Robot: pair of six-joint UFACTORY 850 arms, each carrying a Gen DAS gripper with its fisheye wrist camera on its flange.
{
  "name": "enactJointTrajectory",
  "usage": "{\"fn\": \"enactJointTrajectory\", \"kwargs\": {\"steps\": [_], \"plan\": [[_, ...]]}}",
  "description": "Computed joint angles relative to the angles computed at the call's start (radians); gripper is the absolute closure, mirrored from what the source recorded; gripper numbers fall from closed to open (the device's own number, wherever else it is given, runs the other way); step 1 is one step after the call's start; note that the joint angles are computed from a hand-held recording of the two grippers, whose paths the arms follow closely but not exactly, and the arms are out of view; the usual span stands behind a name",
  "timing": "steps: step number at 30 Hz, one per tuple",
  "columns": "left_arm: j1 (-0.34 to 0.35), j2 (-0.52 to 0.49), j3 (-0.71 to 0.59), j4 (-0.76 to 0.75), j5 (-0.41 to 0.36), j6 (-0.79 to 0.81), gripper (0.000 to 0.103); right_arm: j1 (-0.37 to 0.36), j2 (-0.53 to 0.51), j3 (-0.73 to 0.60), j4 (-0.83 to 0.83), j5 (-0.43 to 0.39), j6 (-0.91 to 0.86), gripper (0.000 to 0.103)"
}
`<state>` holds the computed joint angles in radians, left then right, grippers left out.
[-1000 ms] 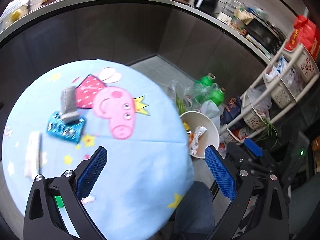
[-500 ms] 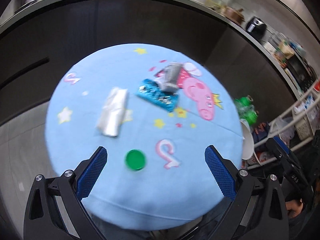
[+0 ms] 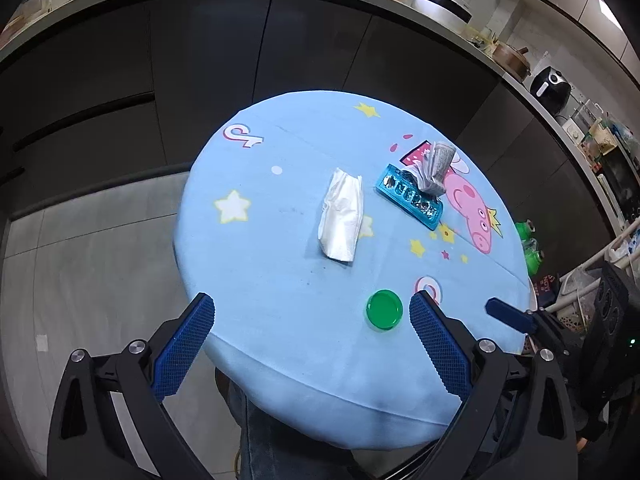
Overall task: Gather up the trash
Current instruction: 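Move both tools back over the table toward the tissue and green lid, then grasp the white tissue with the left tool while the right tool grasps the green lid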
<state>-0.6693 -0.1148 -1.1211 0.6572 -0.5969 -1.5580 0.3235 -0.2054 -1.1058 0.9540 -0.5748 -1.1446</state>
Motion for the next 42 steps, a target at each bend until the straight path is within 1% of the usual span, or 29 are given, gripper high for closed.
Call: {"fn": "enactJointTrajectory", "kwargs": {"steps": [1,3,10,17,18,20,24,28,33,36,37,38,40,42], "plan": [[0.004,0.008,0.012,0.004,0.011,-0.006,0.009,0.015,-0.01,-0.005,-0.028,0.012,0.01,0.034],[0.013,0.014,0.027,0.005,0.033,-0.013,0.009,0.037,-0.03,-0.016,-0.047,0.025,0.017,0.041],[0.034,0.031,0.071,0.012,0.088,-0.021,0.009,0.09,-0.093,-0.037,-0.112,0.104,0.041,0.051],[0.058,0.033,0.092,-0.012,0.129,-0.008,0.009,0.13,-0.096,-0.018,-0.126,0.188,-0.005,0.05],[0.061,0.031,0.091,-0.016,0.132,-0.004,0.009,0.133,-0.096,-0.017,-0.119,0.194,-0.014,0.051],[0.064,0.027,0.089,-0.019,0.137,0.002,0.009,0.132,-0.096,-0.015,-0.066,0.191,-0.082,0.066],[0.071,0.007,0.071,-0.045,0.145,0.05,0.009,0.134,-0.095,-0.017,-0.104,0.19,-0.065,0.066],[0.079,-0.048,0.015,-0.087,0.144,0.157,0.009,0.105,-0.086,-0.011,-0.146,0.223,0.005,0.066],[0.099,-0.156,-0.102,-0.135,0.138,0.312,0.009,0.046,-0.073,-0.012,-0.11,0.238,0.026,0.066],[0.107,-0.239,-0.193,-0.132,0.097,0.378,0.011,0.024,-0.068,-0.012,-0.064,0.235,0.006,0.066],[0.11,-0.263,-0.218,-0.136,0.086,0.398,0.013,0.02,-0.064,-0.01,-0.053,0.232,0.001,0.066],[0.114,-0.292,-0.249,-0.149,0.068,0.425,0.02,0.016,-0.063,-0.01,-0.044,0.231,-0.006,0.066],[0.125,-0.333,-0.29,-0.196,0.053,0.484,0.023,0.012,-0.056,-0.004,-0.035,0.231,-0.012,0.066],[0.135,-0.362,-0.317,-0.239,0.042,0.526,0.031,0.009,-0.06,-0.006,-0.032,0.224,-0.008,0.066]]}}
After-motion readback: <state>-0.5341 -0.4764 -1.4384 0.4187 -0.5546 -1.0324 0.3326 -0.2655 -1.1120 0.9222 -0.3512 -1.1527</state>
